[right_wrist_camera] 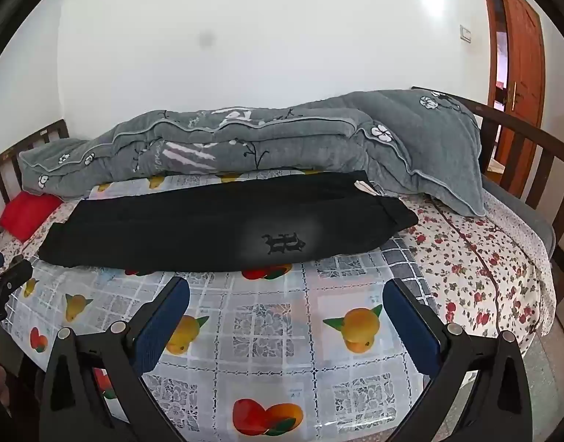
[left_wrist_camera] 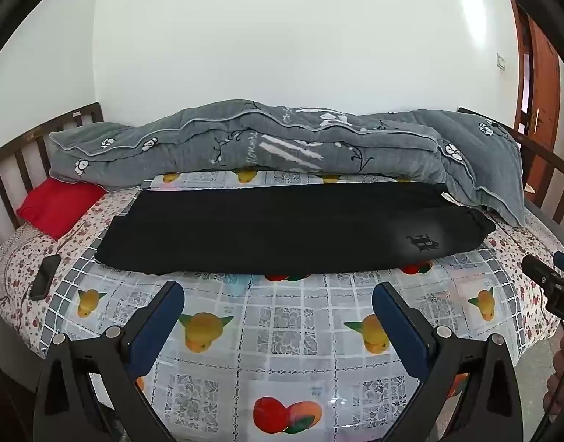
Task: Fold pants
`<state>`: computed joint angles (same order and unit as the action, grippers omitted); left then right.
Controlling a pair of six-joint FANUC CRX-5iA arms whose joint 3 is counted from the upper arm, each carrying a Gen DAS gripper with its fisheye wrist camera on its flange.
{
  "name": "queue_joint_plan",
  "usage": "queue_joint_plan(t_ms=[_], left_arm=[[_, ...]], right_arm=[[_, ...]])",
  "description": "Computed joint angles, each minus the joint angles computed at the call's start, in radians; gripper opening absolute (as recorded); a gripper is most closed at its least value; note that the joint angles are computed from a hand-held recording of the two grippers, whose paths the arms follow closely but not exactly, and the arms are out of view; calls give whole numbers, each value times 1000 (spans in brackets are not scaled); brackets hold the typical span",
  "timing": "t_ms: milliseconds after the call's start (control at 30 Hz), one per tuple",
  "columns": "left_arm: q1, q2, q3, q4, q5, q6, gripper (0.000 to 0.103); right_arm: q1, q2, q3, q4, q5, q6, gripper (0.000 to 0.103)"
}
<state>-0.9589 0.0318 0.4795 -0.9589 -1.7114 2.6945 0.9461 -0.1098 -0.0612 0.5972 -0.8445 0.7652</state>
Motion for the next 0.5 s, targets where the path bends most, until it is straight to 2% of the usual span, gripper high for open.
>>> queue_joint_plan(t_ms=[33, 133, 400, 500], left_arm=[[19, 2, 9, 40, -4, -16, 103], [31, -5, 1, 55, 17, -22, 103], [17, 20, 46, 23, 1, -45, 103], [-8, 1, 3, 5, 16, -7, 103]], right_arm=[[0, 0, 0, -1, -1, 3, 103], [1, -1, -4, 8, -1, -3, 103], [0, -3, 6, -9, -18, 13, 103], [5, -6, 4, 2, -20, 6, 103]])
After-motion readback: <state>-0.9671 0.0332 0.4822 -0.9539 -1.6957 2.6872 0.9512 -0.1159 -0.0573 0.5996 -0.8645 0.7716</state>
